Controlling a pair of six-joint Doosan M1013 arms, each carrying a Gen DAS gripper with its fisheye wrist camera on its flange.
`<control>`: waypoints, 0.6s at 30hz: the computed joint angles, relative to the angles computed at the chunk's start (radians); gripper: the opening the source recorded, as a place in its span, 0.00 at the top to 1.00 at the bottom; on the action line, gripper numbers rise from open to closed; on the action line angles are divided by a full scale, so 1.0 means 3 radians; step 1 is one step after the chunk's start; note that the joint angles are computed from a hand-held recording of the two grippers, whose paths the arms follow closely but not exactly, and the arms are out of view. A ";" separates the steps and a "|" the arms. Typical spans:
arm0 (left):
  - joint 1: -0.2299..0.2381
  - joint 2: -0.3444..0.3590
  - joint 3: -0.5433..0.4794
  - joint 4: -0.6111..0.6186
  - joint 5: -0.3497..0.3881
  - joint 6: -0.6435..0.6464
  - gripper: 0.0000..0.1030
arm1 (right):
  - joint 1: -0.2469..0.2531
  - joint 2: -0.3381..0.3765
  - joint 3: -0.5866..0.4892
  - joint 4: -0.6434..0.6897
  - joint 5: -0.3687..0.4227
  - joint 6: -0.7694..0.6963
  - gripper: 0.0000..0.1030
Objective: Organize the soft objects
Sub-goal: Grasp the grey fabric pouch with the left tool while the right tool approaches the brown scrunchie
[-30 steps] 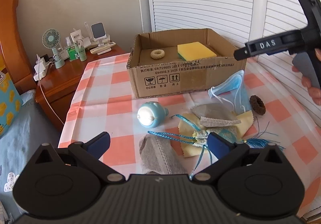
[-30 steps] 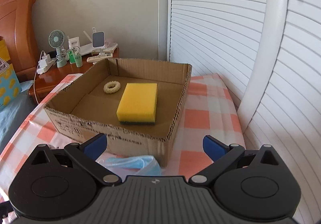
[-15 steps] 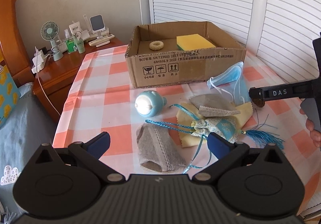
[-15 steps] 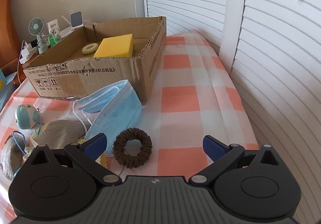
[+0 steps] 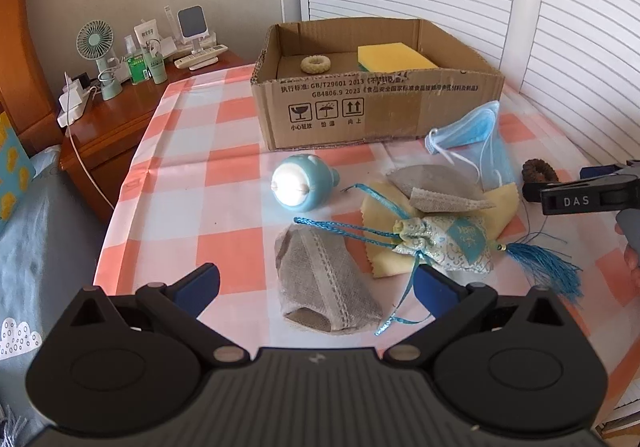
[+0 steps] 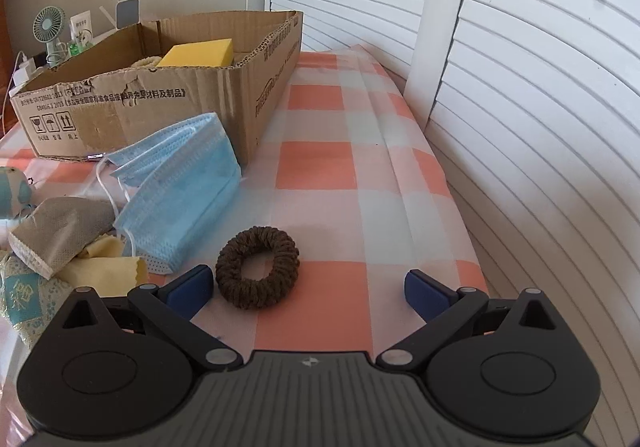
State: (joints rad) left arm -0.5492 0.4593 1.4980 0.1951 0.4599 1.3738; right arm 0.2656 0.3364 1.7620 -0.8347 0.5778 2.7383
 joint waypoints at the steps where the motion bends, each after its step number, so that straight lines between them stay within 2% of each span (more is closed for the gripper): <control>1: 0.0002 0.0012 -0.0010 -0.0014 0.0026 0.0002 0.01 | 0.0004 -0.0008 0.0012 0.0000 -0.0022 -0.0027 0.00; 7: 0.0064 0.0116 -0.0090 -0.0338 0.0179 0.0137 0.01 | -0.0001 -0.0018 0.0026 0.0047 -0.0072 -0.0067 0.00; 12: 0.0127 0.0189 -0.0140 -0.0512 0.0264 -0.0006 0.01 | 0.0003 -0.0022 0.0053 -0.0043 -0.0105 0.0051 0.00; 13: 0.0124 0.0184 -0.0116 -0.0452 0.0193 -0.0059 0.01 | 0.0005 -0.0022 0.0053 -0.0051 -0.0102 0.0066 0.00; 15: 0.0107 0.0199 -0.0129 -0.0309 0.0211 -0.0066 0.00 | 0.0011 -0.0019 0.0047 -0.0054 -0.0082 0.0079 0.00; 18: 0.0119 0.0190 -0.0114 -0.0350 0.0214 0.0095 0.00 | 0.0014 -0.0016 0.0038 -0.0043 -0.0062 0.0074 0.00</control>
